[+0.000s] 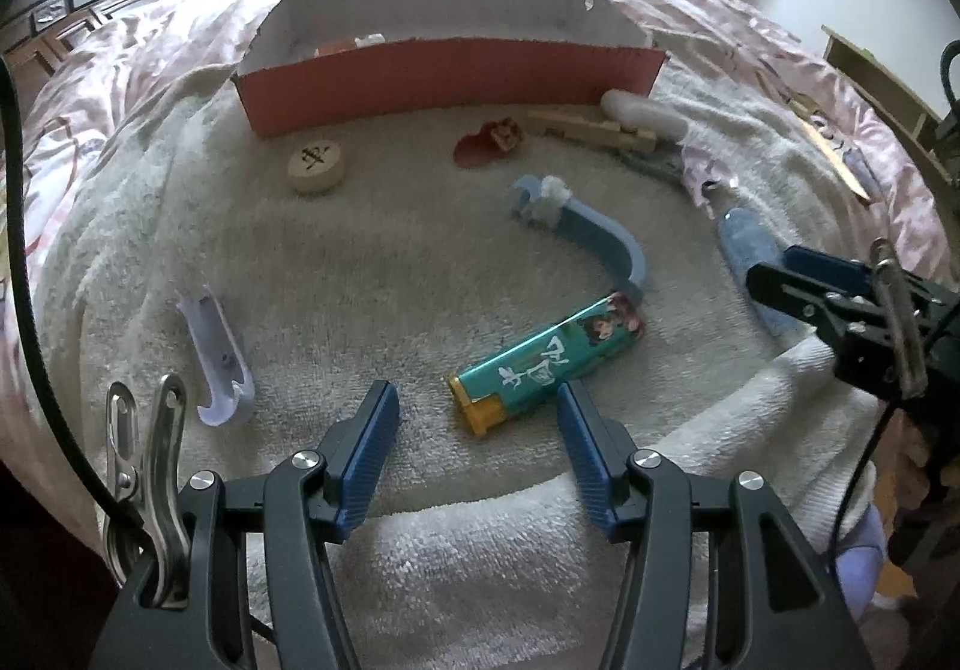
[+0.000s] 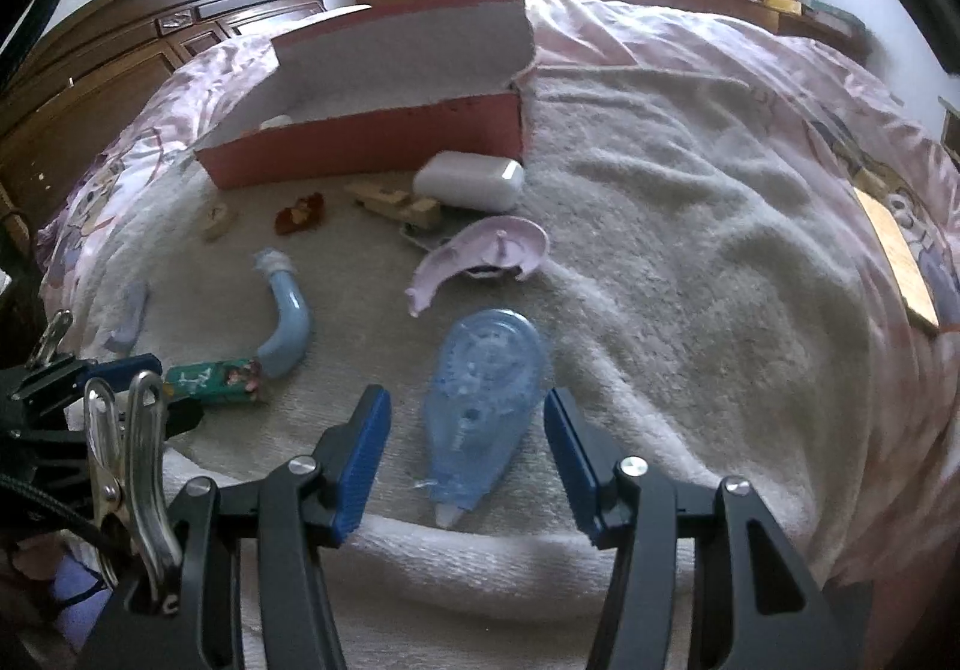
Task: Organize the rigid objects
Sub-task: 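Withdraw both grippers from the box back toward the remaining items, then grasp the teal snack bar with the left gripper while the right grasps the blue tape dispenser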
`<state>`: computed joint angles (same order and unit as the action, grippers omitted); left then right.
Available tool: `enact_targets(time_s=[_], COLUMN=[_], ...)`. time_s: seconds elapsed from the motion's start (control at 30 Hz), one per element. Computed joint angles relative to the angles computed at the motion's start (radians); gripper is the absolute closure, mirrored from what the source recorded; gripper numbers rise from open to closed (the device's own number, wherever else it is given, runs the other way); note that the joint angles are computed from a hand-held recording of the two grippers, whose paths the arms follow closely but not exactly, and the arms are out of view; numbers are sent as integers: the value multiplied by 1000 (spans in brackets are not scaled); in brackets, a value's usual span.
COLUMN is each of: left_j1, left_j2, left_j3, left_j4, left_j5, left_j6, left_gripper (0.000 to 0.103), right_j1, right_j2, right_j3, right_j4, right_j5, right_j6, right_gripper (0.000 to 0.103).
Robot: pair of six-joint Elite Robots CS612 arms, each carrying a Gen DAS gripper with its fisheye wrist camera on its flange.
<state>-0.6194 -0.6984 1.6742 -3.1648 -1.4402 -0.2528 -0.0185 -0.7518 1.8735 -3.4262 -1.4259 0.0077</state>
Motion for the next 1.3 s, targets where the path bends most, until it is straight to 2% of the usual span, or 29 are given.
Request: enact_targets(time_s=[0.2, 0.33, 0.4, 0.43, 0.53, 0.63, 0.8, 0.87, 0.93, 1.0, 1.3], left_j1=[8, 12, 13, 14, 11, 11, 18, 17, 15, 13, -2], left_j2=[9, 10, 11, 11, 11, 9, 7, 9, 12, 16, 33], left_j3=[-6, -7, -8, -9, -9, -7, -8, -13, -20, -28, -55], left_j4=[-17, -23, -21, -20, -15, -17, -34, -28, -20, -13, -4], left_j5=[-2, 14, 29, 33, 60, 55, -15, -37, -44, -49, -23], left_j6=[-24, -45, -57, -62, -67, -57, -19, -3, 6, 13, 37], left_gripper=[47, 47, 47, 47, 47, 47, 47, 44, 34, 28, 18], right_j1=[3, 14, 21, 25, 29, 32, 23, 18, 16, 15, 7], right_j2=[9, 21, 26, 27, 28, 28, 29, 31, 33, 34, 41], right_j3=[-15, -30, -31, -31, -28, -27, -28, -27, -27, -27, -25], right_j4=[27, 19, 4, -2, -14, -19, -13, -17, -21, -23, -44], right_j5=[-21, -49, -57, -55, -44, -28, 6, 23, 31, 36, 62], right_j6=[7, -11, -26, -36, -48, -59, -43, -38, -37, -38, -31], right_gripper=[47, 42, 50, 61, 61, 61, 61, 61, 61, 61, 61])
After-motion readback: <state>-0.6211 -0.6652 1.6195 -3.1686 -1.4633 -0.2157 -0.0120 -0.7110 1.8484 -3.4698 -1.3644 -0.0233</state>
